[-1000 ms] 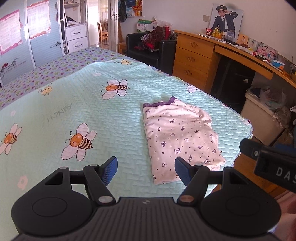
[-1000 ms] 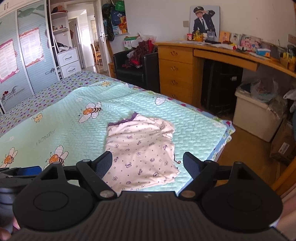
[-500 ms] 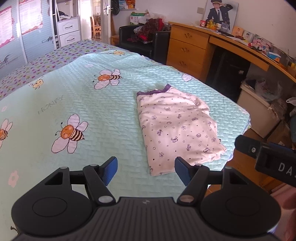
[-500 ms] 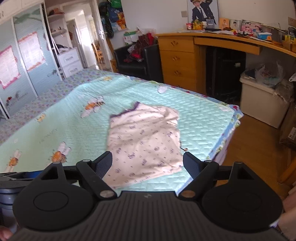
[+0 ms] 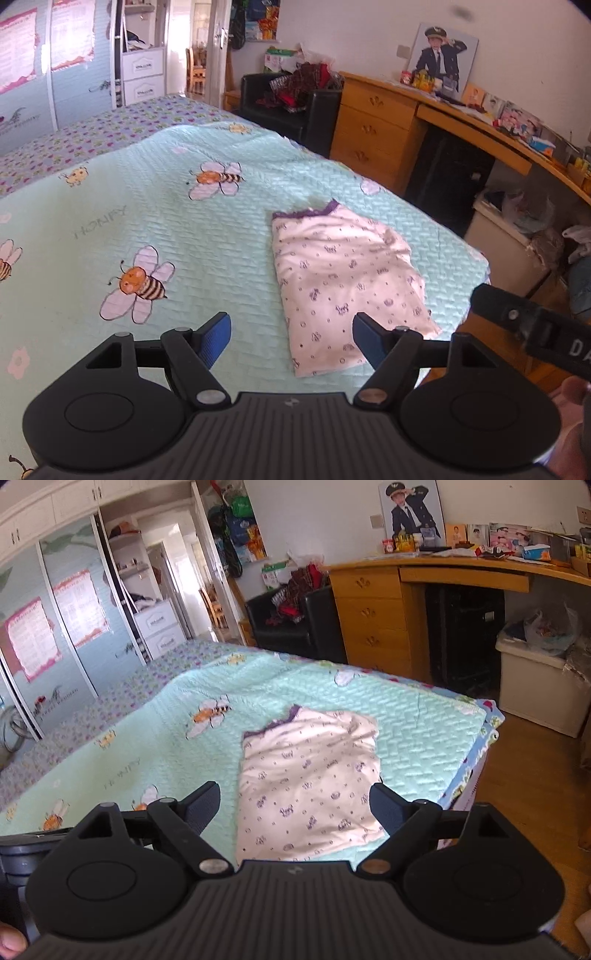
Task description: Fold clothes
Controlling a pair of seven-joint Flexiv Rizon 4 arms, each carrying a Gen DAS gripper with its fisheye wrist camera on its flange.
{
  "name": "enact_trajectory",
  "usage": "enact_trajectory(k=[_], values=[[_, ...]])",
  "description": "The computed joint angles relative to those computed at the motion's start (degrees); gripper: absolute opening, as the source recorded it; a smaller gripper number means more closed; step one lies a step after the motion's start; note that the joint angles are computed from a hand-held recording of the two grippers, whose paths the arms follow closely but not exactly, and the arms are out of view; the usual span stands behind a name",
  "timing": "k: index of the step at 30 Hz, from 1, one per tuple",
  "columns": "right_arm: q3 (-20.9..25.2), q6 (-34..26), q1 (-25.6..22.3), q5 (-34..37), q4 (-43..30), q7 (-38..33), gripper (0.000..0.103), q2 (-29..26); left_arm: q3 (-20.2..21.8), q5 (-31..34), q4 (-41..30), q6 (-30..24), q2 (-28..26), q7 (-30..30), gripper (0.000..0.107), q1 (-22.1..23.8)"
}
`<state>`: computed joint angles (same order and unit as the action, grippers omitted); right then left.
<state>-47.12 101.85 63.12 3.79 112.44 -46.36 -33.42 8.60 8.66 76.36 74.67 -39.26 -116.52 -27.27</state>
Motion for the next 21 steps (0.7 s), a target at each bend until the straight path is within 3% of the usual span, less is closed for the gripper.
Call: enact_trajectory(k=[1, 3, 5, 7, 11, 16, 21], values=[[-1.2, 0.8, 0.8, 0.5, 0.2, 0.1, 0.089, -0.7, 0.3, 0.1, 0.0, 0.6, 0.0, -0.6, 0.077, -0.2], [-5.9, 1.8, 4.3, 2.0, 0.7, -0.4, 0.091, -3.2, 1.2, 0.6, 0.1, 2.0, -0.2, -1.8, 0.093, -0.8], [-7.6, 2.8, 5.6, 3.7, 0.8, -1.1, 0.094, -4.5, 2.8, 1.5, 0.0, 3.5, -0.4, -3.1, 0.100, -1.8], [-7.2, 3.9, 5.4, 5.3, 0.7, -1.9, 0.103, -4.5, 3.2, 1.8, 0.4, 5.5, -0.4, -3.8, 0.101, -2.1], [-10.1, 3.5, 7.7, 8.0, 0.7, -3.0, 0.103, -6.3, 1.5, -0.3, 1.1, 5.3, -0.2, -1.8, 0.103, -1.4], [-12.7, 4.1, 9.6, 9.7, 1.1, -3.0, 0.103, -8.5, 7.8, 4.1, -1.5, -0.1, -0.7, -5.7, 0.103, -6.2], [-14.0, 5.1, 11.0, 11.5, 1.6, -3.5, 0.103, -9.6, 6.9, 7.5, -1.1, -0.1, 0.1, -8.1, 0.103, -5.6]])
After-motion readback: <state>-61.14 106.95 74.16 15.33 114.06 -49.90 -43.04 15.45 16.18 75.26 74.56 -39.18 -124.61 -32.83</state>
